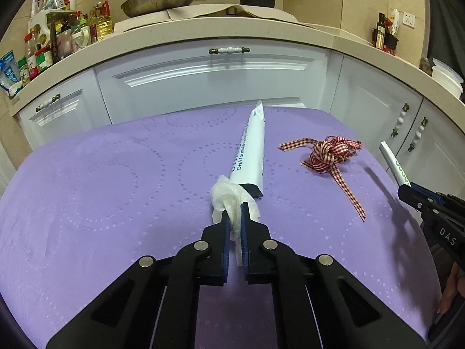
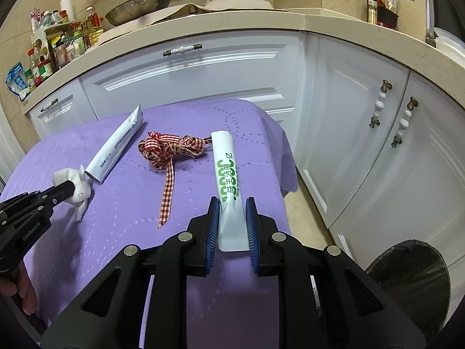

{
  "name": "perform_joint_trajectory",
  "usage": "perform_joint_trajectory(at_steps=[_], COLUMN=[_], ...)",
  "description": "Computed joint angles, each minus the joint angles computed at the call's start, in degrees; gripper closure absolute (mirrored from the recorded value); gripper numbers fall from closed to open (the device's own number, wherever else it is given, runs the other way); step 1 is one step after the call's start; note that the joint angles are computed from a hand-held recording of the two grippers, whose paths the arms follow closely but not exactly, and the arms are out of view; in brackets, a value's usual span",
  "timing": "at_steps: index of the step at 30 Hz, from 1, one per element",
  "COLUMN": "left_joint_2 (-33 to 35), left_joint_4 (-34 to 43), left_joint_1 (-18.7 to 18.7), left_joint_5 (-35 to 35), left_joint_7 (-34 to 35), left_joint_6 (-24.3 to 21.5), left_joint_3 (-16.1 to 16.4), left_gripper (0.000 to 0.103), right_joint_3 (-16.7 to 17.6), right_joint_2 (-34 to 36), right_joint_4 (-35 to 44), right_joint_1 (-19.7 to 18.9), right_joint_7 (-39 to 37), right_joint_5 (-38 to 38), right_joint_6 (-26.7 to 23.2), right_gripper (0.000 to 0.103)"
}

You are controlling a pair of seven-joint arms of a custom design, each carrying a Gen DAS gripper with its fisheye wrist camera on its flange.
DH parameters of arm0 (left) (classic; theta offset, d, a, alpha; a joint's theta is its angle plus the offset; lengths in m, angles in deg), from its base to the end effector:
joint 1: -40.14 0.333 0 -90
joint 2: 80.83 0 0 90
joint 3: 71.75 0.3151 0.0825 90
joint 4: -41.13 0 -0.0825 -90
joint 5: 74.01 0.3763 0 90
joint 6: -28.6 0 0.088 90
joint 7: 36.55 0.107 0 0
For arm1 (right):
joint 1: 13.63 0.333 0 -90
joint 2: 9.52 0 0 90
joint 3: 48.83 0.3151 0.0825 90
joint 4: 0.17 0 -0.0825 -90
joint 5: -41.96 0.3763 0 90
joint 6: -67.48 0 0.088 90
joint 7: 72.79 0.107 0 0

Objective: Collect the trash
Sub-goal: 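Grasp the tissue-wrapped white tube by the tissue with the left gripper, then carry both tubes over the black bin and open both grippers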

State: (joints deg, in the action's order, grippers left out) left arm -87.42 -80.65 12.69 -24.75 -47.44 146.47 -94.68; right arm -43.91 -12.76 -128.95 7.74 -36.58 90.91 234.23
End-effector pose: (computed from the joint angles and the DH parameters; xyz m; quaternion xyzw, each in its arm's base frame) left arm 0.3609 -0.3808 0.4810 -0.7844 0.4803 -0.2106 0.3312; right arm 0.5072 0.1998 0.4612 -0.8196 0.4158 -0.1558 0.3621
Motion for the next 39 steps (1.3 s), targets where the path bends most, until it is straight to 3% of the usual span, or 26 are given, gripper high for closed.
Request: perform_joint_trajectory(at_steps=[12, 22, 30, 39], left_joint_2=[-1.56, 7.20, 19.04, 31.32], left_joint_4=[1.85, 11.89, 24.81, 40.54], left_joint_1=[-1.80, -6.59, -13.90, -21.93], left_joint_5=[1.74, 7.52, 12.38, 13.40], left_joint_7=[-1.75, 0.32, 4.61, 12.21], left_joint_6=[-4.67, -3.98, -1.29, 0.88], left_joint_3=[-2.42, -3.09, 0.20, 5.71], left_gripper=[0.097, 0.097, 0.097, 0.097], right_joint_3=[-2.13, -6.59, -11.36, -16.96], right_joint_2=[-5.27, -12.91, -17.84, -20.75], right_joint_4=[-3.85, -11.78, -17.23, -21.11], right_joint_1=[0.57, -1.09, -4.27, -6.10], right_joint_7=[-3.04, -2.62, -0.33, -0.31], right_joint_5=[3.74, 2.48, -1.52, -3.69], right_joint_6=[0.56, 2.90, 4.83, 7.12], right_gripper=[0.085, 0.085, 0.085, 0.085])
